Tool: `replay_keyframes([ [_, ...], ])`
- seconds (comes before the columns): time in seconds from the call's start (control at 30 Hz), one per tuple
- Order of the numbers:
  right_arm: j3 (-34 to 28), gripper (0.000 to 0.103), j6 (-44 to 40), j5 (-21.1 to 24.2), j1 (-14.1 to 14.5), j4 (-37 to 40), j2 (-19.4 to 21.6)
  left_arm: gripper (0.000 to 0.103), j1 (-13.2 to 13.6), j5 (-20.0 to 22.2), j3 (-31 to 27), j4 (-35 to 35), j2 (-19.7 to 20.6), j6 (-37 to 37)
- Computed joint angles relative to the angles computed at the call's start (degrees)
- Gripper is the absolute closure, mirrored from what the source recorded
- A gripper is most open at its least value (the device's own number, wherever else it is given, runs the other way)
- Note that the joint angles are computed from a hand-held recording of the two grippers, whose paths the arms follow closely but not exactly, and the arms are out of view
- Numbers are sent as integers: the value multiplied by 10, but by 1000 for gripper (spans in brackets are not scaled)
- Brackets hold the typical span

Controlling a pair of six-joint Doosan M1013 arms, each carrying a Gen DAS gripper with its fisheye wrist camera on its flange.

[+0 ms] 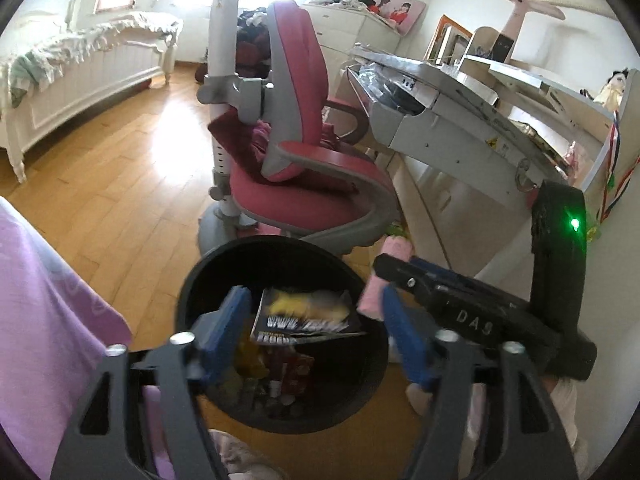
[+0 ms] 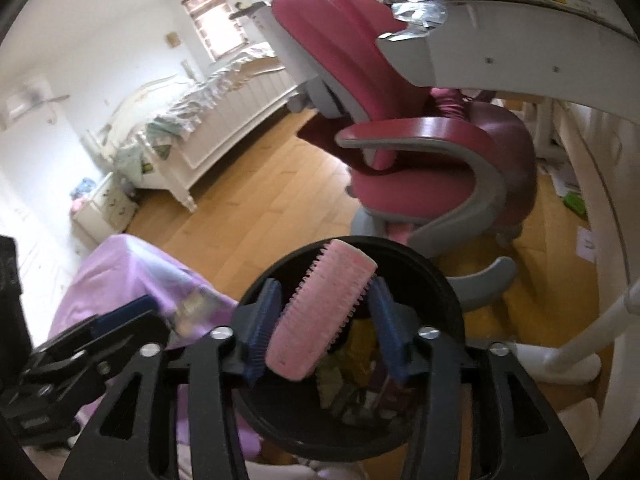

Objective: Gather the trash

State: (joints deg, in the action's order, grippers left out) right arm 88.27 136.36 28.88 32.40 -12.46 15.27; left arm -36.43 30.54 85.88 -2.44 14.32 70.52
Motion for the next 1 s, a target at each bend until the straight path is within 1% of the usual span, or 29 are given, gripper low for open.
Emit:
replay_keyframes([
  [0.03, 0, 37, 23, 5, 2, -18, -1, 12, -3, -1, 3, 24, -3, -18],
  [0.07, 2, 29, 43, 3, 3, -33, -2, 9, -8, -2, 9, 68, -11, -55],
  [0.13, 5, 28, 69, -5, 5, -51, -6, 9, -13, -2, 18, 115, -23, -93],
  [0.2, 2, 28, 64, -10, 8, -47, -7, 9, -16, 6, 25, 146, -36, -120],
  [0.3, -5, 28, 53, -22, 17, -43, -7, 6, -29, 22, 45, 273, -65, -240],
  [0.33, -9, 27, 45, -27, 23, -40, -6, 6, -32, 25, 53, 309, -75, -275],
  [0.37, -13, 24, 33, -31, 27, -34, -5, 6, -37, 33, 63, 353, -87, -318],
  [0.4, -18, 24, 20, -35, 32, -29, -3, 6, -40, 44, 70, 384, -96, -349],
  [0.43, -25, 24, 3, -38, 40, -20, 0, 6, -44, 59, 75, 414, -104, -379],
  [0.5, -39, 24, -39, -41, 50, 11, 6, 6, -52, 105, 90, 476, -123, -446],
  [0.6, -65, 24, -115, -46, 70, 68, 18, 6, -59, 173, 106, 526, -143, -508],
  [0.67, -87, 20, -175, -47, 85, 112, 28, 6, -60, 215, 121, 549, -160, -547],
  [0.7, -95, 19, -204, -49, 91, 136, 32, 5, -60, 228, 129, 557, -169, -565],
  [0.73, -106, 18, -243, -52, 99, 167, 37, 5, -61, 241, 137, 568, -177, -582],
  [0.83, -139, 12, -354, -47, 117, 265, 53, 5, -67, 307, 161, 609, -204, -633],
  [0.9, -160, 8, -408, -44, 128, 314, 64, 5, -68, 332, 173, 620, -218, -648],
  [0.97, -187, 5, -446, -38, 143, 341, 76, 5, -64, 351, 184, 621, -233, -663],
  [1.0, -197, 5, -455, -35, 148, 345, 80, 5, -62, 360, 189, 618, -240, -671],
])
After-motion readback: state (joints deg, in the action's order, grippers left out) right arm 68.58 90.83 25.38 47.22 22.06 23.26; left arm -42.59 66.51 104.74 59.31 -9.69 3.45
